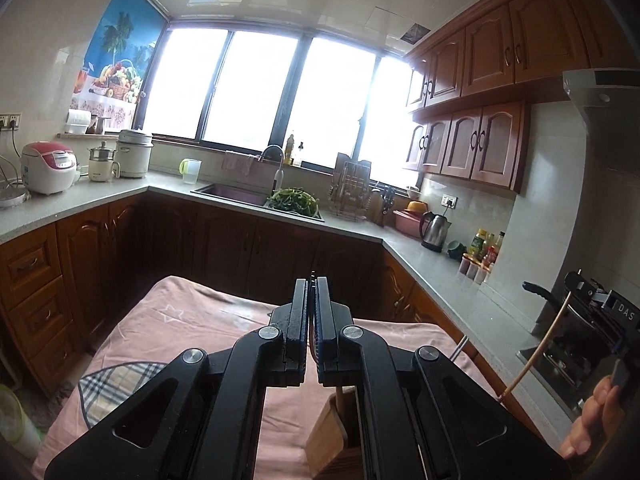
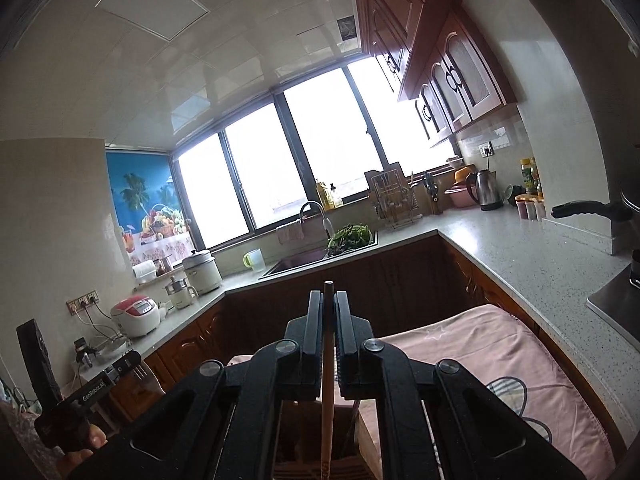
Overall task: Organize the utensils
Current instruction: 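Lift the fork and chopstick up over the wooden caddy, then lower both utensils into the caddy and open both tools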
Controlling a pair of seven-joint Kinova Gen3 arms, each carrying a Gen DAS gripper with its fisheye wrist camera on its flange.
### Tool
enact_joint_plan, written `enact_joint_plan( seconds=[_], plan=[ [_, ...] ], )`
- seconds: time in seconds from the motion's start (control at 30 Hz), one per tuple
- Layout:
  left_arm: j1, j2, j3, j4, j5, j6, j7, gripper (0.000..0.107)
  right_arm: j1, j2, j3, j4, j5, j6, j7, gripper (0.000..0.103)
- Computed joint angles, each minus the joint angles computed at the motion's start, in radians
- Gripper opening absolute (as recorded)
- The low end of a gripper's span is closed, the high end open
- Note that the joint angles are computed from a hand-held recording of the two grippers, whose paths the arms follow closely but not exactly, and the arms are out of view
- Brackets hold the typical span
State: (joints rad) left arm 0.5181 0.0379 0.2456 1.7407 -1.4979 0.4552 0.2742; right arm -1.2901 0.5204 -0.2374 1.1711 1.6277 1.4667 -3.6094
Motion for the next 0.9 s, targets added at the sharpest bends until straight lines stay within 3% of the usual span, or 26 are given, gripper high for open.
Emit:
enact_joint_plan(
  seconds=[0.37,0.57,0.73,0.9],
  plan=[
    [0.09,0.153,-0.066,-0.099,0.02,0.054,-0.083,0.002,0.035,0.033,0.138,0.038,-0.067,-0.176,-0.117,0.005],
    [0.125,0.196,-0.112,-0.106,0.059,0.022,-0.119,0.002,0.026,0.058,0.202,0.093,-0.116,-0.24,-0.209,0.005],
    [0.15,0.222,-0.141,-0.117,0.112,-0.004,-0.185,0.002,0.032,0.066,0.223,0.112,-0.147,-0.298,-0.228,0.005],
    [0.144,0.242,-0.158,-0.131,0.246,-0.048,-0.329,0.002,0.051,0.069,0.223,0.101,-0.202,-0.364,-0.184,0.005]
  ],
)
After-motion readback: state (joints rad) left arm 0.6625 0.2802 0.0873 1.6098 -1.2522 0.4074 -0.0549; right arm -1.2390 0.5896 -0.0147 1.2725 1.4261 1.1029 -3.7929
